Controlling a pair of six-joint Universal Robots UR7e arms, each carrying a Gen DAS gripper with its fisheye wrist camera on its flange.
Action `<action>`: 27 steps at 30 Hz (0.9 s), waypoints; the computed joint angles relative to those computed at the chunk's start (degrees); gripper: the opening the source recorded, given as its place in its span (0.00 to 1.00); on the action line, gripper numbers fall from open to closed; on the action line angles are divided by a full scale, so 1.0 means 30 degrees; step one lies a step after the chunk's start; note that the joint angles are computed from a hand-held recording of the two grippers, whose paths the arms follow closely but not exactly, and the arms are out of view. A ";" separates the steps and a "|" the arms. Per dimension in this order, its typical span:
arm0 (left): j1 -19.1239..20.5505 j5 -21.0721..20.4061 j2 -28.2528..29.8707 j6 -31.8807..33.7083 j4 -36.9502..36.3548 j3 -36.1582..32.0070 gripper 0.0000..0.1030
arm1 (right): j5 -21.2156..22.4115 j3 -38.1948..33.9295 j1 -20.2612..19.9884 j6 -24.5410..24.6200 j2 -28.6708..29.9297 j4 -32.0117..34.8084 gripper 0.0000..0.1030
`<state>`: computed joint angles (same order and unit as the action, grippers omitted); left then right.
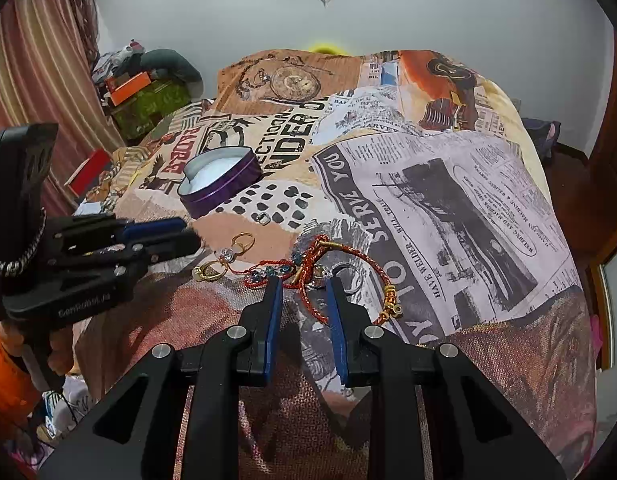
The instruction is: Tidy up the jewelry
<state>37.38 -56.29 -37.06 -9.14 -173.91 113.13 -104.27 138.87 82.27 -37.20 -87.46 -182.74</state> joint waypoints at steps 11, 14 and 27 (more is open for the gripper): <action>-0.0344 -0.0534 0.0136 0.1601 -0.2906 0.0410 0.20 | 0.0051 -0.0082 -0.0095 -0.0086 0.0014 0.0076 0.19; -0.0620 -0.0217 0.0043 0.1606 -0.2321 0.0520 0.20 | 0.0058 -0.0088 -0.0108 -0.0098 0.0023 0.0068 0.19; -0.0508 0.0015 -0.0804 0.0275 0.0491 0.1384 0.20 | 0.0035 -0.0012 -0.0042 -0.0043 0.0077 -0.0035 0.19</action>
<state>35.86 -56.25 -39.47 -8.32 -172.44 117.28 -104.16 138.84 82.14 -37.33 -87.23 -182.85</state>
